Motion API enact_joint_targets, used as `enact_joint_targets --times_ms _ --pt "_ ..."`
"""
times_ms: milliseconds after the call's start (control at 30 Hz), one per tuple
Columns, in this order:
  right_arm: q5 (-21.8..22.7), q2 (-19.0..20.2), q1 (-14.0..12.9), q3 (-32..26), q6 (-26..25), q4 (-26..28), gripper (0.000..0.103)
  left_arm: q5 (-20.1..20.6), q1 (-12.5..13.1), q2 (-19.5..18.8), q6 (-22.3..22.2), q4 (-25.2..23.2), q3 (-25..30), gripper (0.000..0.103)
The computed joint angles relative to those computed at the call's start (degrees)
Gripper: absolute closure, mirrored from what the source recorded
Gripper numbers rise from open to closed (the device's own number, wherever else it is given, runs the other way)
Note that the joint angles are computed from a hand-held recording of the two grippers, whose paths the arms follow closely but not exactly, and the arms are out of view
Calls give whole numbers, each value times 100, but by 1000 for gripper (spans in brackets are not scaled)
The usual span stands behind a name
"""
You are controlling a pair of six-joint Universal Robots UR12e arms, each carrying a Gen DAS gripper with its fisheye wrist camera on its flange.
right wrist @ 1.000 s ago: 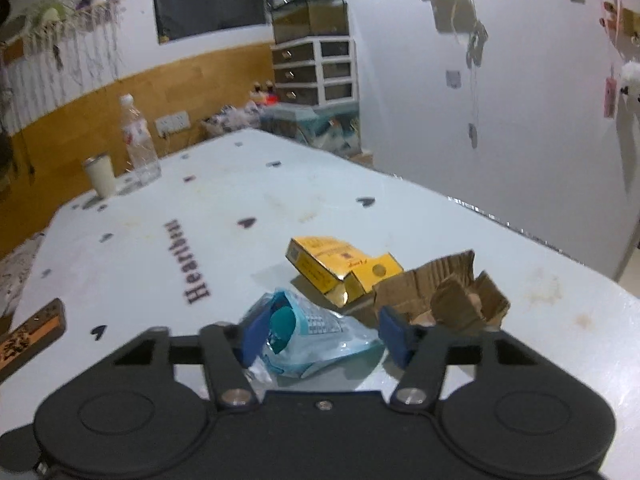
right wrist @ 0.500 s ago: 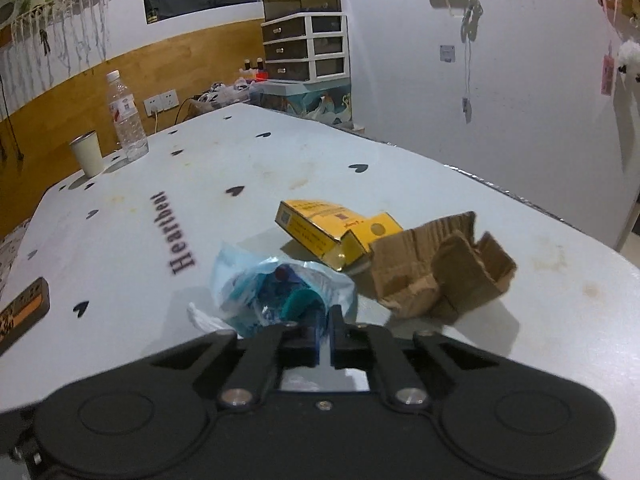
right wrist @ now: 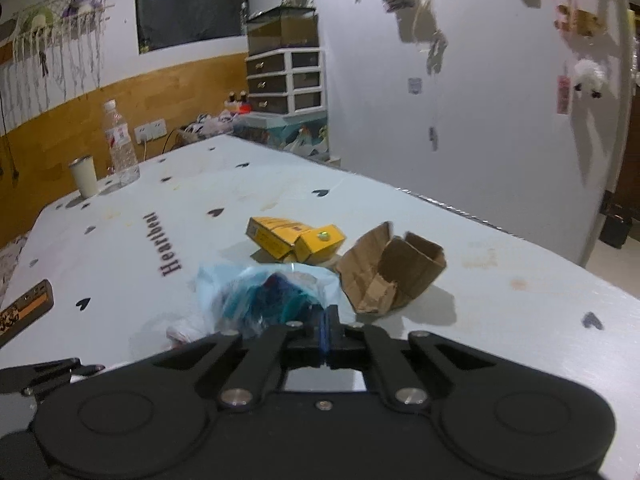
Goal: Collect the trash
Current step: 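Close the left gripper on the white-red plastic bag while the right gripper grasps the blue wrapper, then carry the white bag and blue wrapper with both grippers over the wastebasket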
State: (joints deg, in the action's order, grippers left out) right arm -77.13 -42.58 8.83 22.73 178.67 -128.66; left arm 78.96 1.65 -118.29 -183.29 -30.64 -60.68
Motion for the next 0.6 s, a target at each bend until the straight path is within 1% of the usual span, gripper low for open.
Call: enact_joint_targets --times_ms 167,333,400,467,600 --pt "-46 -510 -89 921 27 -585 103 -15 -12 105 -70 347 -171 62" --pt "91 -908 -205 1615 180 -1015 103 162 -36 172 -195 547 -269 62" --pt "162 -1040 -241 1846 242 -1171 103 179 -42 204 -248 586 -314 62" --pt "224 -1168 -270 2066 280 -1310 103 201 -68 216 -193 589 -323 62" --pt "199 -1422 -301 2499 245 -1601 103 350 -130 251 -158 589 -353 62"
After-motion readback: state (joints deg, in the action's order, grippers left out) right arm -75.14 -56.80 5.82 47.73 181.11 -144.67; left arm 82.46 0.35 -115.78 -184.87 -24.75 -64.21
